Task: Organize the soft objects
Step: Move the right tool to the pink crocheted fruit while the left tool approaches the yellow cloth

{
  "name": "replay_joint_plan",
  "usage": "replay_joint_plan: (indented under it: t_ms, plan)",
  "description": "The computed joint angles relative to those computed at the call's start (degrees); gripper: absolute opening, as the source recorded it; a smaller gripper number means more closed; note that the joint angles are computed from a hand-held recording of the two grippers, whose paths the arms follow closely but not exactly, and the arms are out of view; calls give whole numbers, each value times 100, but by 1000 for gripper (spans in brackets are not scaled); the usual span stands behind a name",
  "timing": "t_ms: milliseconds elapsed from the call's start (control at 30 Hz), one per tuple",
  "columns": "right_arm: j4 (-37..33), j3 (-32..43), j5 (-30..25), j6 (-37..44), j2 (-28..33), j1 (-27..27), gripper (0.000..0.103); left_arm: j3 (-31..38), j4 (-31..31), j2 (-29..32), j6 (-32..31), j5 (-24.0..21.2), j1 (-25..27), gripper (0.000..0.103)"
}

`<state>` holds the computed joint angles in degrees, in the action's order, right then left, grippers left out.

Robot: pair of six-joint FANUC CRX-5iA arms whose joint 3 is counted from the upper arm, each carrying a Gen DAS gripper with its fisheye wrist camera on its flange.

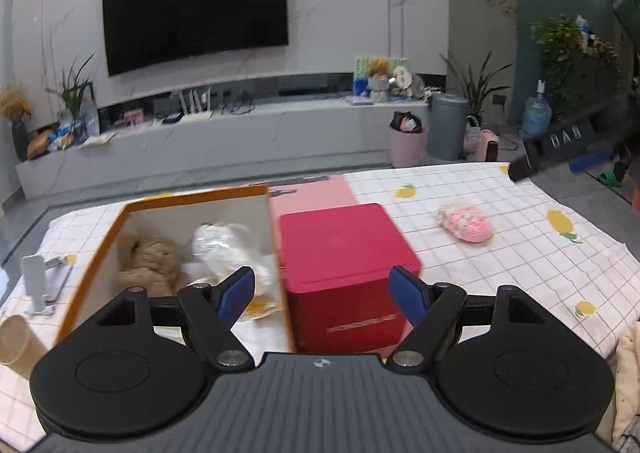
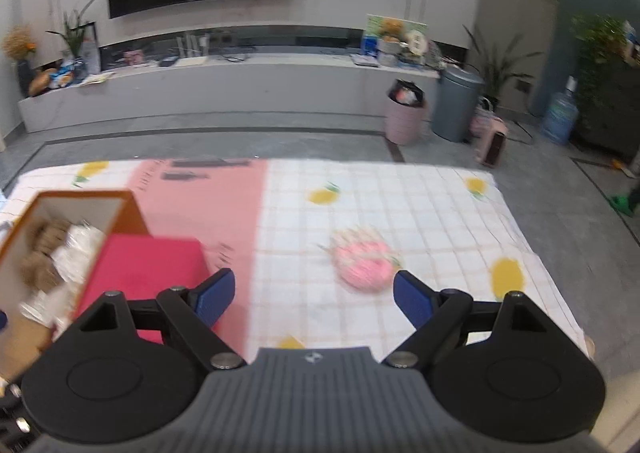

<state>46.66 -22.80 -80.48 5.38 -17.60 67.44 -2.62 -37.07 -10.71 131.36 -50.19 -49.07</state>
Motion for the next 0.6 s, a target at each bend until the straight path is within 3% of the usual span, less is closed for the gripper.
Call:
replay_joint_plan:
  t_ms: [167,367,433,600]
  plan:
    - [-62,-878,-50,-844,-601,284,85,-535,641,-17,-666,957,227,90]
    - [-201,-1527,380,-1466,-914,120,85,-1062,1801,95,-2240,1711,491,90]
    - [-209,-1624,544,-1609,-893,26,85,-1206,2254,186,-2744,1875,574,90]
    - [-141,-1865,920,-1713,-808,-185,85,-1465,2546,339,-3506,2202,585,90]
